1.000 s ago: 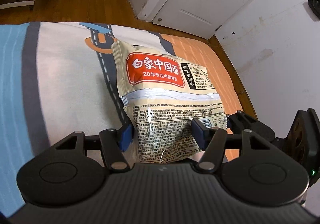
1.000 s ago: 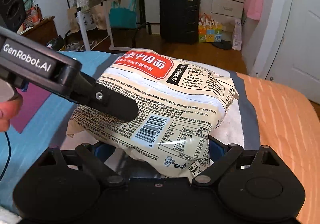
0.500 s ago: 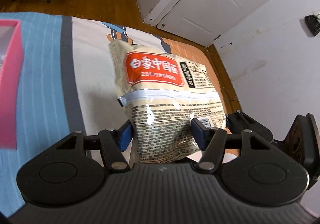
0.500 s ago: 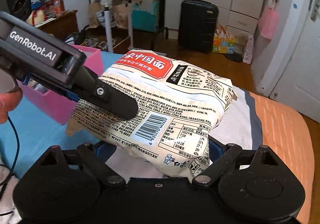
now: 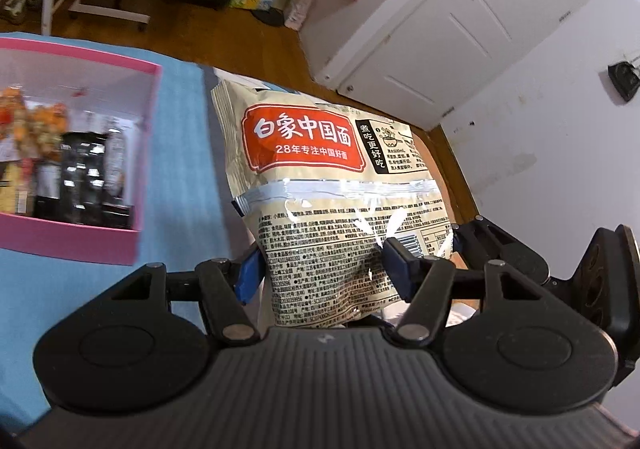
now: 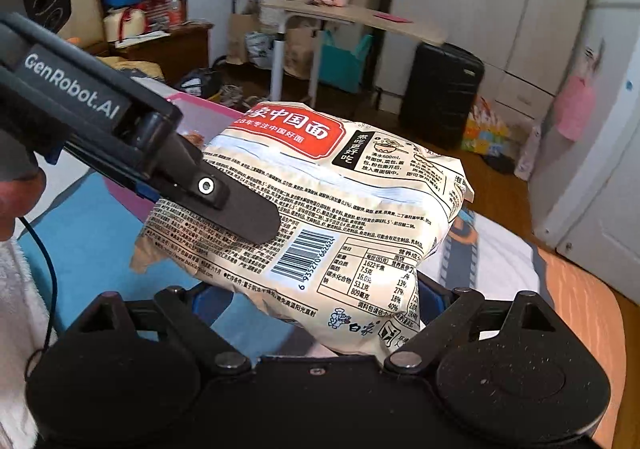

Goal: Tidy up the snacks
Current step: 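Carry the noodle bag in the left tool over the pink box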

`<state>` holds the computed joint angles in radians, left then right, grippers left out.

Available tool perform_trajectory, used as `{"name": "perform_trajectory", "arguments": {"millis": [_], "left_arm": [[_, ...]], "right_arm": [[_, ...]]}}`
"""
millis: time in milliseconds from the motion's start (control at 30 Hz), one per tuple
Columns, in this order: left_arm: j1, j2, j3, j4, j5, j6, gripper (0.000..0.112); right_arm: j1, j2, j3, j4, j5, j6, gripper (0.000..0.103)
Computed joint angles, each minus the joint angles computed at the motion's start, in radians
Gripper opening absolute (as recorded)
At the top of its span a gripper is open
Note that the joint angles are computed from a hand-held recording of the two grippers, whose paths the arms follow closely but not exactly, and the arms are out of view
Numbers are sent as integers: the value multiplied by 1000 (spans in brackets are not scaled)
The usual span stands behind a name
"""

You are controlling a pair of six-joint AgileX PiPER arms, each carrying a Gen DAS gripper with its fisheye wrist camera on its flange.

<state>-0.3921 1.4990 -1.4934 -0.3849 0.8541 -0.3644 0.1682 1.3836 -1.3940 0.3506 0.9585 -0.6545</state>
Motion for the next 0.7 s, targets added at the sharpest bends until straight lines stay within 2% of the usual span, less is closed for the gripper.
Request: {"name": "perform_trajectory", "arguments": {"millis": [133,233,433,567,700], "left_arm": [[112,-61,69,-73,13,98,61],[220,-63,78,-158,40,192,61],[392,-24,28,-244,122,337,62],[454,-25,55,-260,100,395,62],[515,-12,86,-283,86,441,62]], "right_arm": [[100,34,-13,-33,-72,33,94],[182,62,-34,-89,-131,98,94],[276,195,-181,-143,-143,177,94],[307,295,-290,-128,-113,203,94],[347,359,-334,-138,-118,235,94]]}}
